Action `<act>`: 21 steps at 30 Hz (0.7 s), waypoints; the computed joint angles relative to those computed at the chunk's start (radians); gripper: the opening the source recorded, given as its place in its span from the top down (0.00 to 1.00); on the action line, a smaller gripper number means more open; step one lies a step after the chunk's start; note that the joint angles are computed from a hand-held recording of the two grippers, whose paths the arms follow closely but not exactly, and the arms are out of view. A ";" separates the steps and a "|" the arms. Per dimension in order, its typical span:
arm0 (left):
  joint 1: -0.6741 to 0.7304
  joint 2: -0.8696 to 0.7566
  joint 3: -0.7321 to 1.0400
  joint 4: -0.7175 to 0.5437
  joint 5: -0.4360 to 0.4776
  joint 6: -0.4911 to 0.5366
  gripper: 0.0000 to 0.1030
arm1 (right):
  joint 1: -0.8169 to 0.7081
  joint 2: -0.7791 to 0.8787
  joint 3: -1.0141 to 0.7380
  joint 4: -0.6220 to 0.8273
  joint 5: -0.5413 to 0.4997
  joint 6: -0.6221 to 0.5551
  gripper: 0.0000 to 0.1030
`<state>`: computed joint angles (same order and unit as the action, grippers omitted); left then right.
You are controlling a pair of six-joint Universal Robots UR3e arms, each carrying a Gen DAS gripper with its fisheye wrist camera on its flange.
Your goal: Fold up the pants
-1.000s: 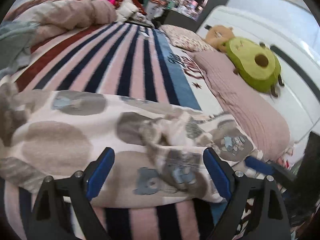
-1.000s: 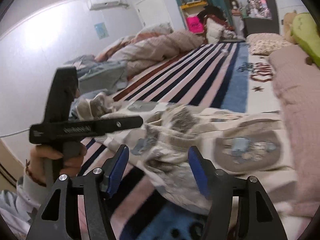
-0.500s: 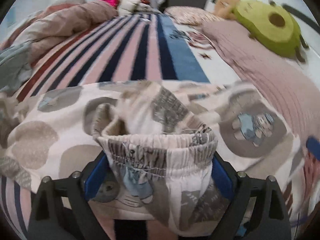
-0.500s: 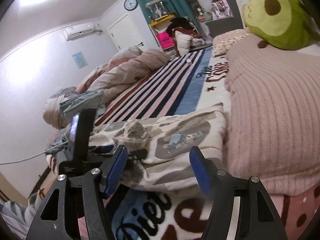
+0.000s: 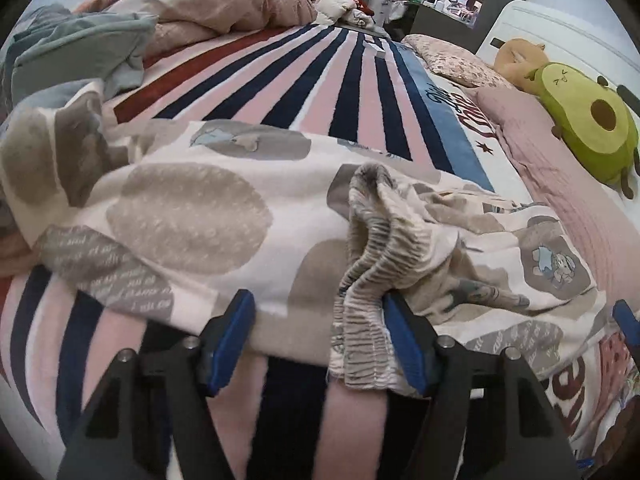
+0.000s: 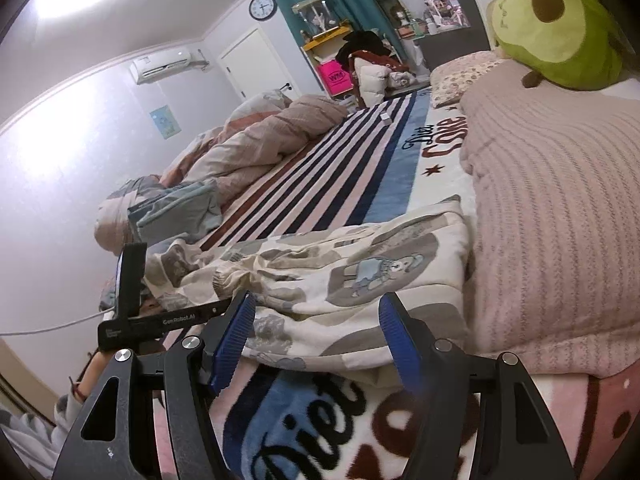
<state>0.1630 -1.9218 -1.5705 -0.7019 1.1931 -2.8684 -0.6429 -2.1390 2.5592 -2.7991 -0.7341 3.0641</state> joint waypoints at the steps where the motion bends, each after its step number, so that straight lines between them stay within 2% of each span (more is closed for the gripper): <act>1: 0.010 0.005 -0.001 -0.012 -0.025 0.017 0.39 | 0.008 0.008 -0.003 -0.007 -0.001 0.006 0.41; 3: 0.034 0.003 0.020 -0.068 -0.118 0.063 0.38 | 0.025 0.036 -0.009 -0.032 -0.011 0.017 0.41; 5: 0.050 -0.015 0.065 -0.137 -0.206 0.119 0.32 | 0.043 0.052 -0.015 -0.049 -0.027 0.025 0.41; 8: 0.018 -0.075 0.147 -0.132 -0.204 0.112 0.29 | 0.043 0.055 -0.011 -0.057 -0.016 0.029 0.41; 11: -0.003 -0.161 0.268 -0.194 -0.223 0.055 0.29 | 0.039 0.049 -0.014 -0.044 -0.012 0.029 0.41; 12: -0.009 -0.186 0.301 -0.214 -0.227 0.043 0.33 | 0.041 0.049 -0.015 -0.043 -0.016 0.027 0.41; 13: -0.018 -0.209 0.325 -0.217 -0.229 0.033 0.45 | 0.038 0.045 -0.017 -0.036 -0.017 0.025 0.41; 14: -0.027 -0.226 0.344 -0.219 -0.231 0.031 0.52 | 0.035 0.042 -0.018 -0.028 -0.015 0.022 0.41; 16: -0.044 -0.247 0.369 -0.209 -0.215 0.029 0.73 | 0.025 0.040 -0.018 -0.019 -0.012 0.021 0.41; 19: -0.046 -0.258 0.385 -0.177 -0.243 0.039 0.83 | 0.020 0.048 -0.027 -0.010 -0.020 0.020 0.41; 21: -0.040 -0.248 0.381 -0.142 -0.276 0.064 0.83 | 0.018 0.058 -0.034 -0.011 -0.027 0.021 0.41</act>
